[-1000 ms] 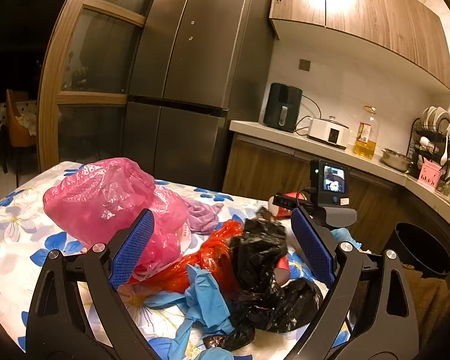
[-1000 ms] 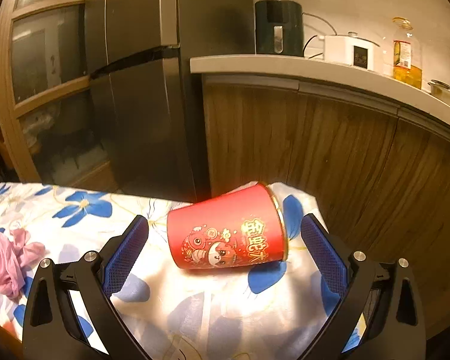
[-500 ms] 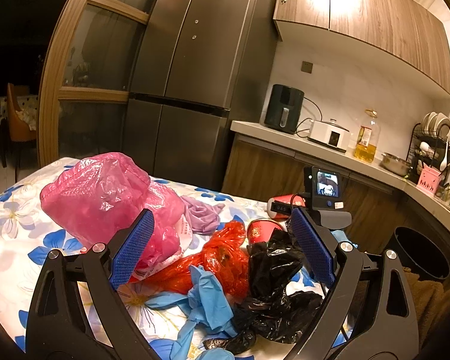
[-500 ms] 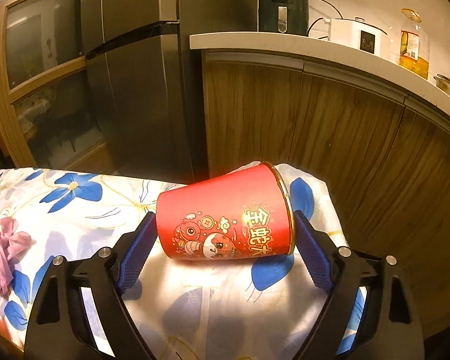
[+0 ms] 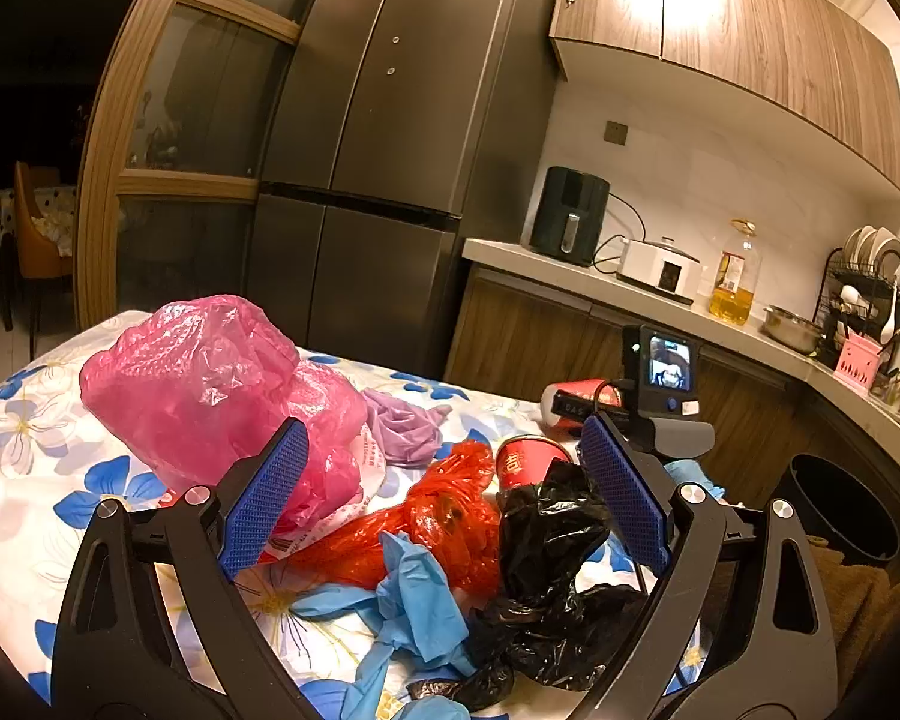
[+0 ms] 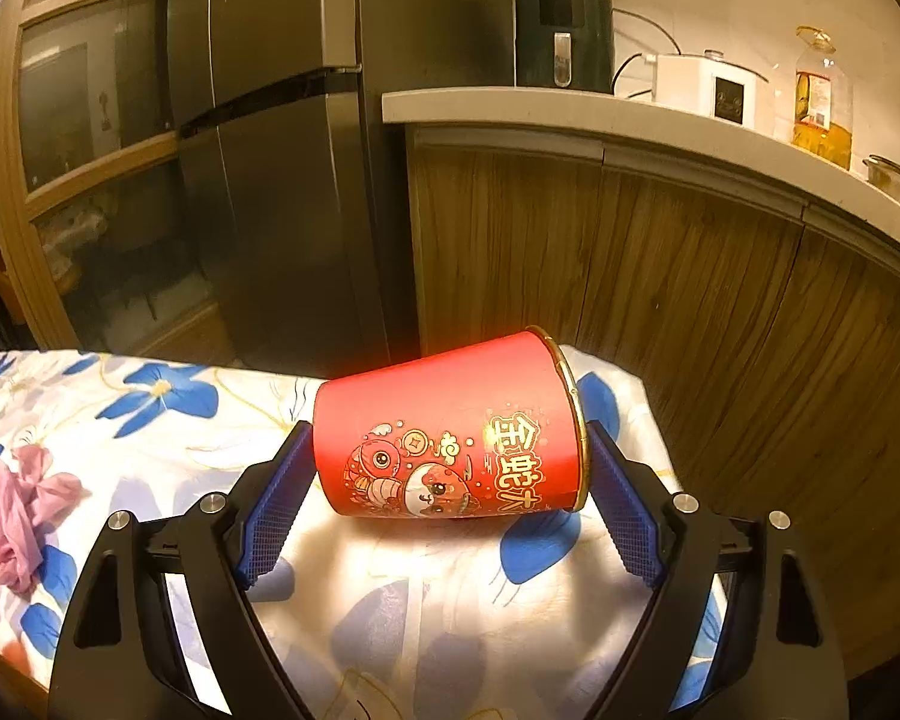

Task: Collect trash
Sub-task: 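Close the right tool on the red paper cup and lift it, then grasp the pink plastic bag with the left tool while the right tool holds the cup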

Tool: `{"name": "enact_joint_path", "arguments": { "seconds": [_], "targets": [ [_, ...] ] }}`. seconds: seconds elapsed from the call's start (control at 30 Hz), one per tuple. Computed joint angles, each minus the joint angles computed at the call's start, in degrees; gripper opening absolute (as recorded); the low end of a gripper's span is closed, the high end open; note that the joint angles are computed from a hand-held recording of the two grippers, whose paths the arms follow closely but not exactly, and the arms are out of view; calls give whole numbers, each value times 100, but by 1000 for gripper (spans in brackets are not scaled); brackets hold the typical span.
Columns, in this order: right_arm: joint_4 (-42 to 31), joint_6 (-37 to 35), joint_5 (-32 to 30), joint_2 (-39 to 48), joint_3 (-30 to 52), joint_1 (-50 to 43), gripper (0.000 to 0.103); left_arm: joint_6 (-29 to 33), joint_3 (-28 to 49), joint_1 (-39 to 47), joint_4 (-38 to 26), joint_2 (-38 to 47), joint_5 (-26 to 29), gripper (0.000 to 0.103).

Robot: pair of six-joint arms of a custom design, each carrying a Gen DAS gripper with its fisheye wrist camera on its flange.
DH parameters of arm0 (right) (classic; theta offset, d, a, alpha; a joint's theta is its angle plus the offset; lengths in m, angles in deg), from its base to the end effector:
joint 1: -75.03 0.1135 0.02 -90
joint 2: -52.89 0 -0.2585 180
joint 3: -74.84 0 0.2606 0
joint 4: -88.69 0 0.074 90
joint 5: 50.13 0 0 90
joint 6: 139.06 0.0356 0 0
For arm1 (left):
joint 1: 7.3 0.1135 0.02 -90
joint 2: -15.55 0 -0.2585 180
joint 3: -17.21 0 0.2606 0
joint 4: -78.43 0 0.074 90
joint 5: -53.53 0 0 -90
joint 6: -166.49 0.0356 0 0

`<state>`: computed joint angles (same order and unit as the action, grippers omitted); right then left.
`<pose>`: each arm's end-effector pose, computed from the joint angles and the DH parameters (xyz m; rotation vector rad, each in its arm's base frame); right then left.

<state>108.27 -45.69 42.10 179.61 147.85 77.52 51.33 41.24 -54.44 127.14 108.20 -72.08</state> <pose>0.4192 0.0168 0.0492 0.0390 2.1657 0.0166 0.1674 -0.1499 0.0940 -0.0553 1.8598 -0.2803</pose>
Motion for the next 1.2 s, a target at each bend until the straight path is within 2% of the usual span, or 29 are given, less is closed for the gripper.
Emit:
{"name": "enact_joint_path", "arguments": {
  "seconds": [0.27,0.57,0.73,0.83,0.93,1.03,1.1,1.17,1.2],
  "targets": [
    [474,-59,-70,-627,-772,20,84,60,-14,-74,7,-10,-64,91],
    [1059,116,-478,-1903,-2097,-121,84,171,-203,-474,-266,-452,-526,91],
    [1367,186,-693,-2945,-3054,-181,84,39,-375,-742,-759,-836,-807,91],
    [1457,207,-815,-3731,-3673,-211,84,-40,-581,-1019,-1152,-1396,-1216,91],
    [1295,216,-897,-4684,-4236,-223,84,-51,-819,-1350,-1644,-2196,-1823,91],
    [929,274,-947,-5659,-4694,-213,84,-62,-937,-1285,-2105,-2790,-2184,91],
    [512,338,-932,-6470,-5013,-185,84,0,-965,-918,-1995,-2759,-2103,91],
    [94,381,-931,-7131,-5236,-179,84,69,-866,-330,-1988,-2577,-1486,88],
    [-233,403,-887,-7579,-5361,-137,84,48,-794,42,-1938,-2394,-986,76]
  ]
}}
